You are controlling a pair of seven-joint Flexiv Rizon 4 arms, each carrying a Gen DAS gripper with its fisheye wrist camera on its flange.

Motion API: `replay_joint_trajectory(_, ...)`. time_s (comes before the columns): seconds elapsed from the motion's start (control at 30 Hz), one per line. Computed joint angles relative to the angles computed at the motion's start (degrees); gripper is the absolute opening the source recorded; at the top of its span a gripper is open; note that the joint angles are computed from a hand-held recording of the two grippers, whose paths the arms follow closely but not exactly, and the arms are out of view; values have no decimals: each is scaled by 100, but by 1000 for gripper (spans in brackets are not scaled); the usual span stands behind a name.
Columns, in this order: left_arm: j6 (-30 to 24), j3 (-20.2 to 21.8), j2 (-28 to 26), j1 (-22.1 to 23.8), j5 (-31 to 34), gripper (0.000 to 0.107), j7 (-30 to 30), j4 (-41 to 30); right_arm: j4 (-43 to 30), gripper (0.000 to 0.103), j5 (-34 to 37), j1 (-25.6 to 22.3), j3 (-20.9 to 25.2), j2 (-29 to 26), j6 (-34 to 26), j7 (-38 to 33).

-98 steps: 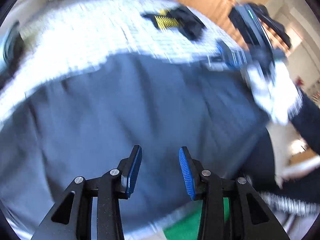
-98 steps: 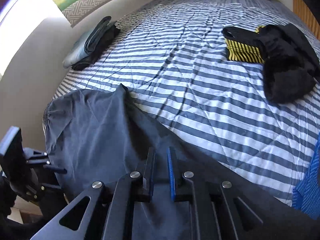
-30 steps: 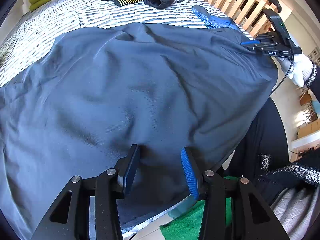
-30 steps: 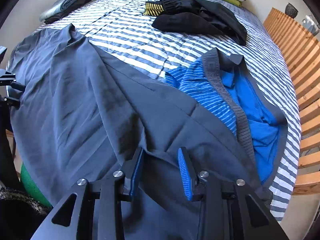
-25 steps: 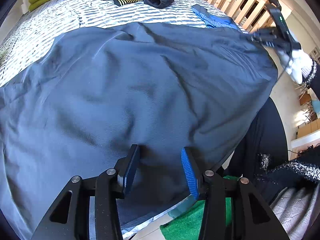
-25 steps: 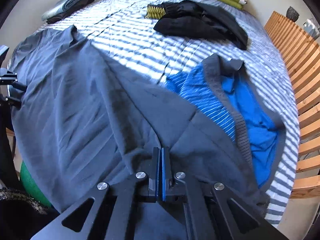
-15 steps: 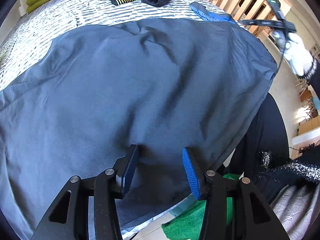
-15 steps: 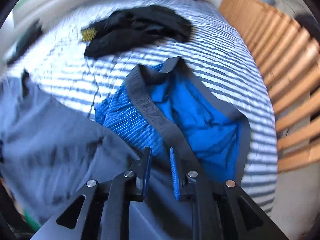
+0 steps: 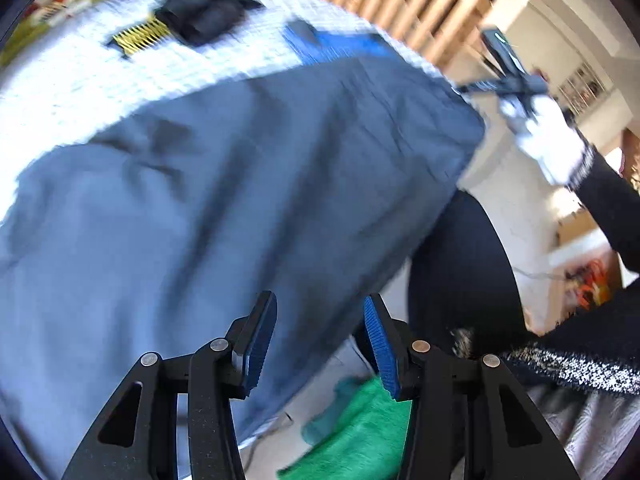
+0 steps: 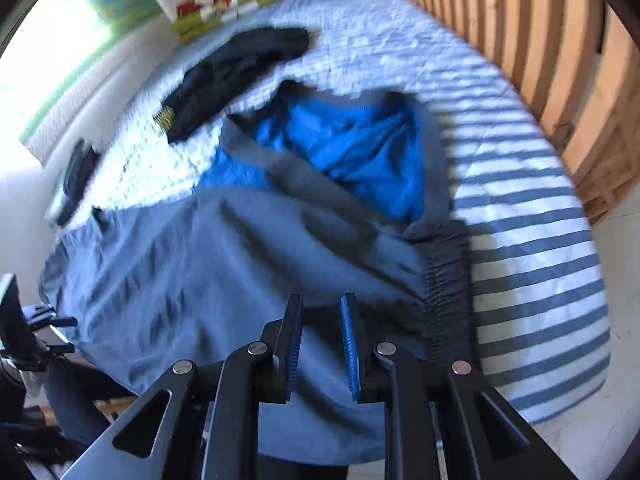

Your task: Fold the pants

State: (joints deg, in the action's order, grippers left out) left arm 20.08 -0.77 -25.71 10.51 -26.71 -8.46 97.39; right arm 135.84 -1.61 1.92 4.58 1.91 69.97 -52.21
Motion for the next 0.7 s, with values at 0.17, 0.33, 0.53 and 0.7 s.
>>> replay_joint_trajectory(0.17, 203, 28, 123, -110, 227, 48, 29, 164, 626, 18, -1034, -421, -121, 272, 712, 1459)
replay_joint_trajectory(0.33, 71, -153, 340, -138, -244, 48, 288, 180, 1464, 25, -1478, -910, 53, 1197, 831, 2240)
replay_joint_trajectory(0.53, 151, -455, 264, -654, -621, 48, 422, 236, 1517, 26, -1335, -938, 225, 881, 1073, 2378)
replay_joint_trajectory(0.7, 810, -499, 116, -1215, -147, 48, 317, 537, 1090, 18, -2597, -1197, 135, 388, 831, 3005)
